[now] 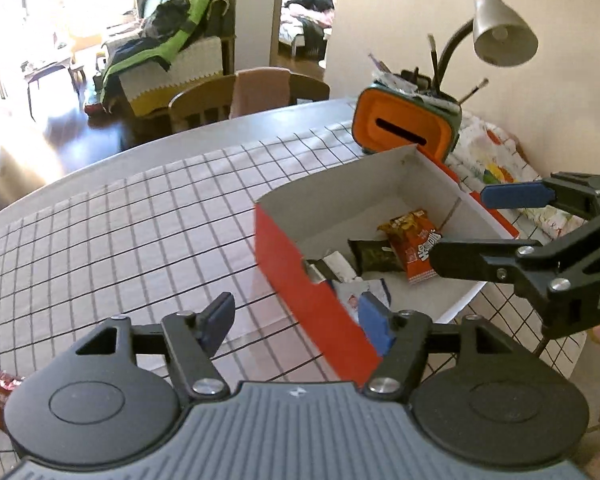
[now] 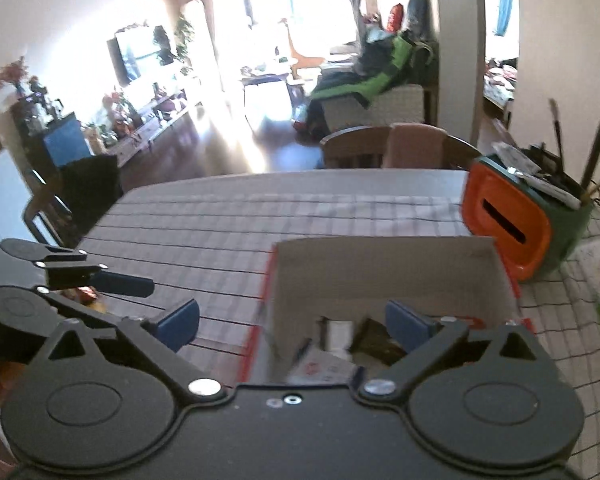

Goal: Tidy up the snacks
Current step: 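Move both tools back toward the remaining snack pile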

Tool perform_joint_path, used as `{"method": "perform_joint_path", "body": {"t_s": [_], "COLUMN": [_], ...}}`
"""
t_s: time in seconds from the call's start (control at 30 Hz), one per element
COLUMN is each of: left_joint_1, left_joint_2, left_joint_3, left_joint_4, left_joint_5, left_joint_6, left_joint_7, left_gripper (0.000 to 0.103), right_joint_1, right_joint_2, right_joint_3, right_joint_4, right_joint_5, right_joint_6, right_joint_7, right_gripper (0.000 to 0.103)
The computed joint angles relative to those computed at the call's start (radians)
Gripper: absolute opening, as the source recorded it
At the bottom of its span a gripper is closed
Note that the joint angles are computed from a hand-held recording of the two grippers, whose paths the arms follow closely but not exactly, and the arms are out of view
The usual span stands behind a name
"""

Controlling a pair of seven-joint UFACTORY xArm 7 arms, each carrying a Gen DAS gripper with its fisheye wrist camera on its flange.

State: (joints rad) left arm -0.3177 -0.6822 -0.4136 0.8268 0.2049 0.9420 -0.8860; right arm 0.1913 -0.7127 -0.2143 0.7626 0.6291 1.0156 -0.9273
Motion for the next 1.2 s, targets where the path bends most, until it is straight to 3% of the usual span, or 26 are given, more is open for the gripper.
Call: {"method": "perform_joint_path", "body": {"t_s": [0.47, 0.6, 0.97, 1.2], "left_joint_1": [-0.028, -0.028, -0.002, 0.029], "left_joint_2": [-0.461, -0.608, -0.927, -1.085], "left_joint_3": [0.037, 0.058, 0.131, 0.224], "left_joint_4": [-0.193, -0.236, -0.316, -0.366], "left_joint_5": [-0.079, -0.113, -0.144, -0.138], "left_joint_6": [0.204, 0.288, 0.578, 0.705], "left_joint_7": [0.042, 0.077, 0.302, 0.442], "left_gripper": [0.085, 0.085, 0.086, 0.086], "right_joint_1": [0.103, 0.143, 0.304, 0.397], "right_joint_2": [-0.202, -0.243, -0.289, -0.276], "right_joint_3": [0.111, 0.149, 0.257, 0.331], "right_joint_4": [-0.139, -0.18, -0.273, -0.32], "right_joint_5": [0.005, -0.003, -0.013, -0.031], "right_joint_6": [-0.024, -0.05, -0.095, -0.167], "right_joint_7": [0.146, 0.203, 0.336, 0.423], "right_gripper": [0.103, 0.103, 0.103, 0.103]}}
